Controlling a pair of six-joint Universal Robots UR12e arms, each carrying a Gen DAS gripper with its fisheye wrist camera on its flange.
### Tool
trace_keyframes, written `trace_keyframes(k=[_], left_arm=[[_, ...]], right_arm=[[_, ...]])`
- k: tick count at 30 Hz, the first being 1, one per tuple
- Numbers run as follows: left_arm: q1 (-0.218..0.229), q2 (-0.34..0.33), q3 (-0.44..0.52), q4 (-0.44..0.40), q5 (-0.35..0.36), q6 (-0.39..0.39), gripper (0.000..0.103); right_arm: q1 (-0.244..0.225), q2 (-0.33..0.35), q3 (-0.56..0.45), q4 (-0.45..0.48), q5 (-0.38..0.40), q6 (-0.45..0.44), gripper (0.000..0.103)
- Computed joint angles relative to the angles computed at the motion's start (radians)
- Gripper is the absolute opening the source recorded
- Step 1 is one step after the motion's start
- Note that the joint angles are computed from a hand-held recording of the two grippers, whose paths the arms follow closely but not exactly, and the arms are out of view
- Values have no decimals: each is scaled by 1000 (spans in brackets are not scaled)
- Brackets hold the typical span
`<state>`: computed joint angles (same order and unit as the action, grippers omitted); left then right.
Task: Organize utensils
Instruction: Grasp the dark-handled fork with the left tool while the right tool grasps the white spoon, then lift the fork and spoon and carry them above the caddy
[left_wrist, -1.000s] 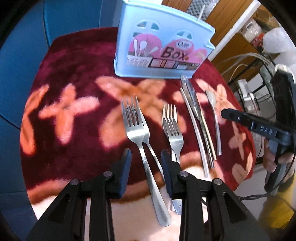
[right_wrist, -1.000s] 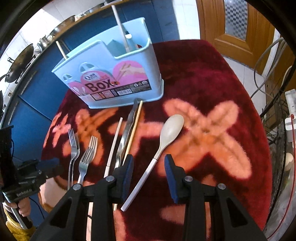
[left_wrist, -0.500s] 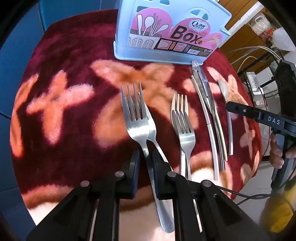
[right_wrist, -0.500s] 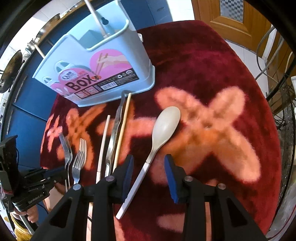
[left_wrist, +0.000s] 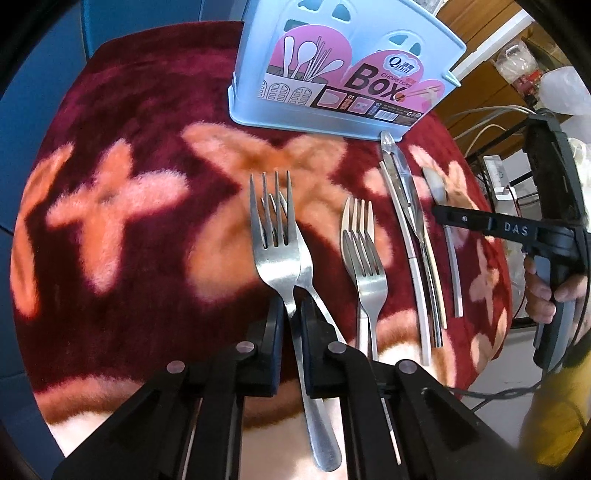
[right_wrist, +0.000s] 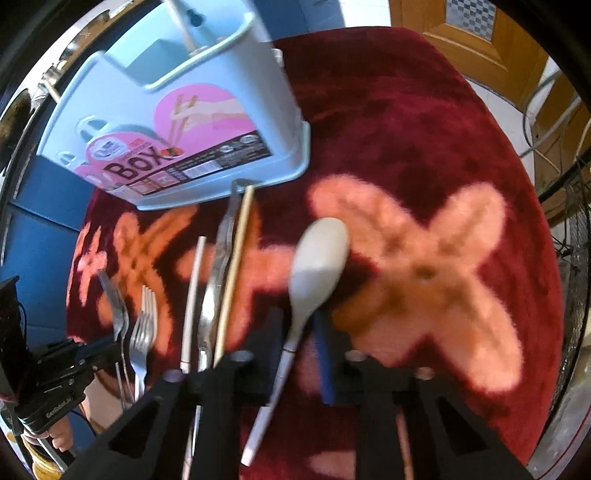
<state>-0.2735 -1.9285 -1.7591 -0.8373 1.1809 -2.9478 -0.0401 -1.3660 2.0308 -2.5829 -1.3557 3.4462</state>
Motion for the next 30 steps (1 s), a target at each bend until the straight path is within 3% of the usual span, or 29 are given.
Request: trace_keyframes(k=[9, 17, 24, 30], left_arm=[[18, 41, -56, 90, -35, -5, 6], [52, 86, -151, 301, -154, -61, 4], [61, 104, -197, 452, -190, -102, 3], [65, 113, -219, 573, -215, -126, 3]], right_arm=[[8, -52, 72, -134, 16, -16, 10], [40, -89, 136, -377, -10, -13, 10], [57, -92, 178, -587, -47, 14, 10], [79, -91, 193, -705, -106, 3, 10]])
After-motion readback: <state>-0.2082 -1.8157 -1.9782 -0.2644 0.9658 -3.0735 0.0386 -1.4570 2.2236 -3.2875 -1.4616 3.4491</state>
